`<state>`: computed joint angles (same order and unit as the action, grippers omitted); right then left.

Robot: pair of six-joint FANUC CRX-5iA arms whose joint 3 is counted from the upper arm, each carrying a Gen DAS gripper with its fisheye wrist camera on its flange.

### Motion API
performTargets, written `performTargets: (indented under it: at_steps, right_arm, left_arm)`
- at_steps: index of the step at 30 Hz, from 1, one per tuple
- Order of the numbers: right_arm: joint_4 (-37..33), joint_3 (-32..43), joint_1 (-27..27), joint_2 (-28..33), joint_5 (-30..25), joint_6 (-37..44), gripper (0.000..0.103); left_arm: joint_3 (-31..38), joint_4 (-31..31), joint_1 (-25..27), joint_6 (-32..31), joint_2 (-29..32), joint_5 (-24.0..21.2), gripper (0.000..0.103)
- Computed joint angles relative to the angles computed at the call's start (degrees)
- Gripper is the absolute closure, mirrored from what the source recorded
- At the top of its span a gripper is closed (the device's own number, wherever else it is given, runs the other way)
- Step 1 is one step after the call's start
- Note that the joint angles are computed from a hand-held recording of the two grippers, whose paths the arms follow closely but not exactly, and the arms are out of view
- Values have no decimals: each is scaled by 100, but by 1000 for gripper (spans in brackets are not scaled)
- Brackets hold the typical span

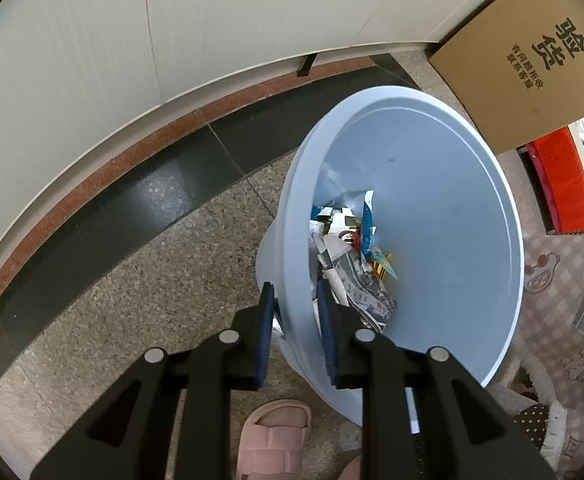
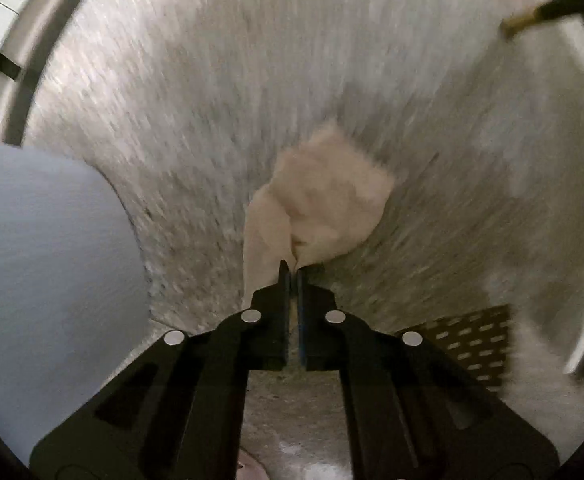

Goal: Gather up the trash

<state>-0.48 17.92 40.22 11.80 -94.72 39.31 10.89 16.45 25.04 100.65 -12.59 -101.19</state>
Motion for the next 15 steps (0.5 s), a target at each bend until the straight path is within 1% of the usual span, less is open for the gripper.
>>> performTargets:
  at_steps: [4,7,9,10,11,12,15]
  right_arm:
    - [388,789,131,13,108,37,100]
    - [443,1439,106,4,206,-118,100]
    - [739,1848,275,26,250,-228,100]
    - [691,2164,289,66,204,-300,100]
    - [623,2269,313,32,195,-403,100]
    - [475,2438,300,28,151,-518,100]
    - [-137,2705,283,-144,246,-1054,100]
  left_arm:
    - [132,-133,-113,17,95,-132,81]
    - [177,-107,-92,116,158,-231,81]
    - [193,-75,-54,256,193,-314,81]
    - [218,-85,-52,310,217,-364,82]
    - [255,-125,-79,297,239,-396,82]
    - [270,-162,-98,257,241,-405,82]
    - [355,-235,-161,256,290,-498,82]
